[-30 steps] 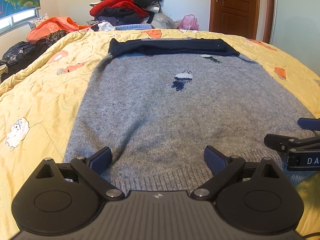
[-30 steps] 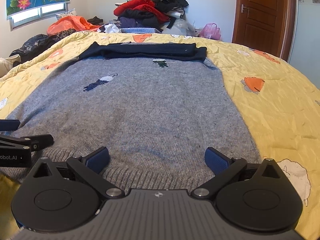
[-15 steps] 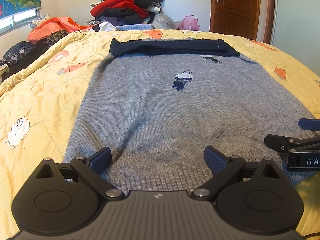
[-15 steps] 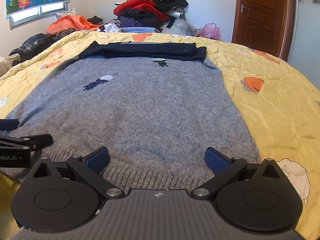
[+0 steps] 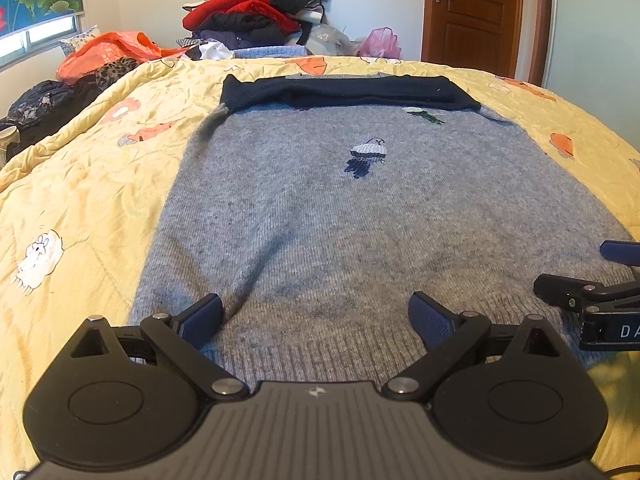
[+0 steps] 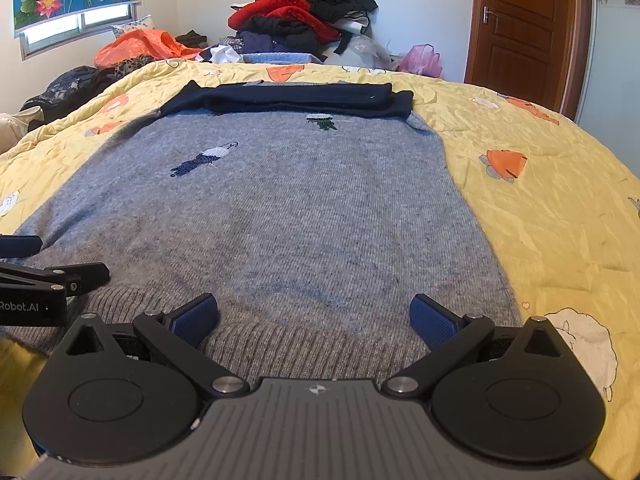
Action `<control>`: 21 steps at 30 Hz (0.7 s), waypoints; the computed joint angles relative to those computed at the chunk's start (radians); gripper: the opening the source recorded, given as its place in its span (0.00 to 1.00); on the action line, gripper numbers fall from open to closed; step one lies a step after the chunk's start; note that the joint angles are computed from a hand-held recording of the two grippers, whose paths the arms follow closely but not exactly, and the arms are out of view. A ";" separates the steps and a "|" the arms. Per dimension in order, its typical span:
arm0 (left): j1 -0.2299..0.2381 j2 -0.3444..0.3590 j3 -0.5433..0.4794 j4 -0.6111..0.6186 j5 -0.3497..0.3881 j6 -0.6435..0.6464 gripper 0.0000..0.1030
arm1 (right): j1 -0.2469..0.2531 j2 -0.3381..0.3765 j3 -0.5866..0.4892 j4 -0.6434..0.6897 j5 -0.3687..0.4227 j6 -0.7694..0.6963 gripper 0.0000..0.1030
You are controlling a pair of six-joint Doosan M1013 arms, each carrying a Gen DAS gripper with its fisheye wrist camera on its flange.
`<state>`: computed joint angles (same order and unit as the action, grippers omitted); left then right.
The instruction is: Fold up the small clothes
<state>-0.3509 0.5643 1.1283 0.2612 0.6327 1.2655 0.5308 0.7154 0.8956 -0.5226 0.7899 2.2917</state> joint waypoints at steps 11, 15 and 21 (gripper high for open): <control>-0.001 -0.008 0.012 0.001 0.000 -0.009 0.97 | 0.001 -0.014 0.022 0.002 -0.010 -0.002 1.00; 0.001 -0.014 0.020 -0.013 -0.001 -0.006 0.97 | 0.001 -0.018 0.029 0.004 -0.013 -0.004 1.00; 0.002 -0.020 0.022 -0.035 0.012 0.016 0.97 | 0.000 -0.034 0.052 0.018 -0.030 -0.012 1.00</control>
